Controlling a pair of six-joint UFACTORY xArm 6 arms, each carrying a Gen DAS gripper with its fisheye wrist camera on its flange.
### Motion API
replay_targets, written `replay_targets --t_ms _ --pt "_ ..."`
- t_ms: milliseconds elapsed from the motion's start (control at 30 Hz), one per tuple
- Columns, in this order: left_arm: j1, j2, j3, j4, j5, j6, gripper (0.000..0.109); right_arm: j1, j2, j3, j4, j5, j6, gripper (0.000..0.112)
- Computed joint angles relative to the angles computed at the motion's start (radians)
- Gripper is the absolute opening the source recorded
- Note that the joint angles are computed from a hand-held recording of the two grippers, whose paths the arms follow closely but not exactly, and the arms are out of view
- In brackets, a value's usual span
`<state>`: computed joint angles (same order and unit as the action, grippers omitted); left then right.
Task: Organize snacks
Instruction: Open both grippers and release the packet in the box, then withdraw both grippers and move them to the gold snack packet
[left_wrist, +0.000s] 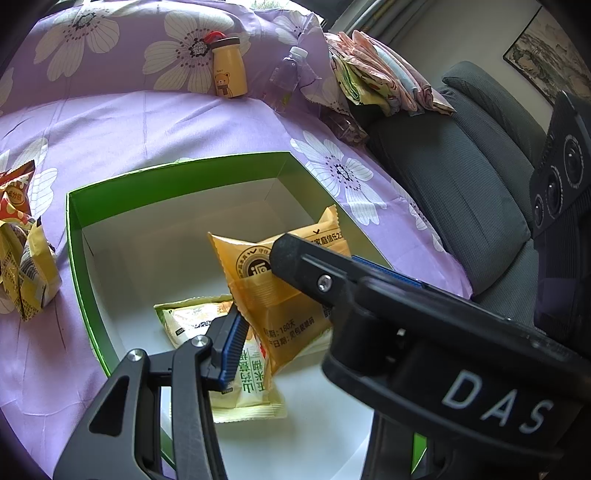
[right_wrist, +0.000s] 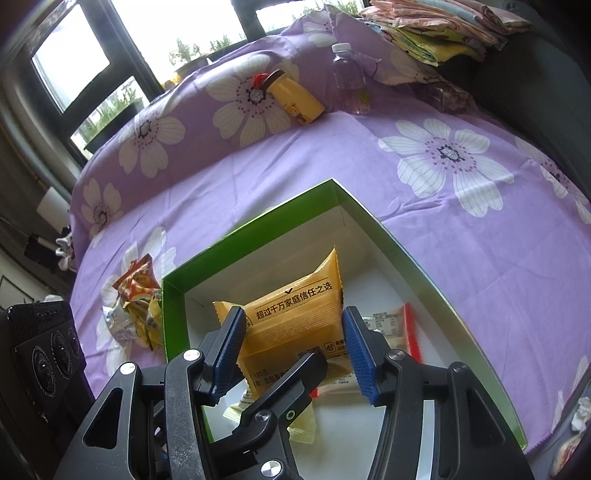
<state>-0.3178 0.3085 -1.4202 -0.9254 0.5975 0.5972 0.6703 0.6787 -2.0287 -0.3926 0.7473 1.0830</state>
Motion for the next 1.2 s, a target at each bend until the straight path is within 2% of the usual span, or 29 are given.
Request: replay_targets --t_ms 400,567,733,867,1000,1200 --pt "0.000 0.001 0.000 -0.023 0.003 0.020 0.045 0.001 0.004 -0.011 -0.002 0.023 0.003 0.056" --pt "0.001 -0.019 0.021 -0.029 -0.018 0.030 0.045 0.005 -0.018 0.012 -0.046 0.035 0.033 0.056" --pt "0.015 -0.070 0.063 -0.090 -0.032 0.098 0.045 0.008 -0.028 0.019 -0.068 0.031 0.056 0.056" --pt "0.041 -0.122 0.103 -0.121 -0.037 0.133 0.046 0.014 -0.030 0.013 -0.094 0.028 0.080 0.057" --pt "0.076 -0.181 0.161 -0.118 -0.063 0.144 0.047 0.021 -0.045 0.027 -0.116 -0.013 0.097 0.057" --pt "0.164 -0.272 0.246 -0.108 -0.091 0.149 0.053 0.048 -0.018 -0.041 -0.198 0.037 0.132 0.064"
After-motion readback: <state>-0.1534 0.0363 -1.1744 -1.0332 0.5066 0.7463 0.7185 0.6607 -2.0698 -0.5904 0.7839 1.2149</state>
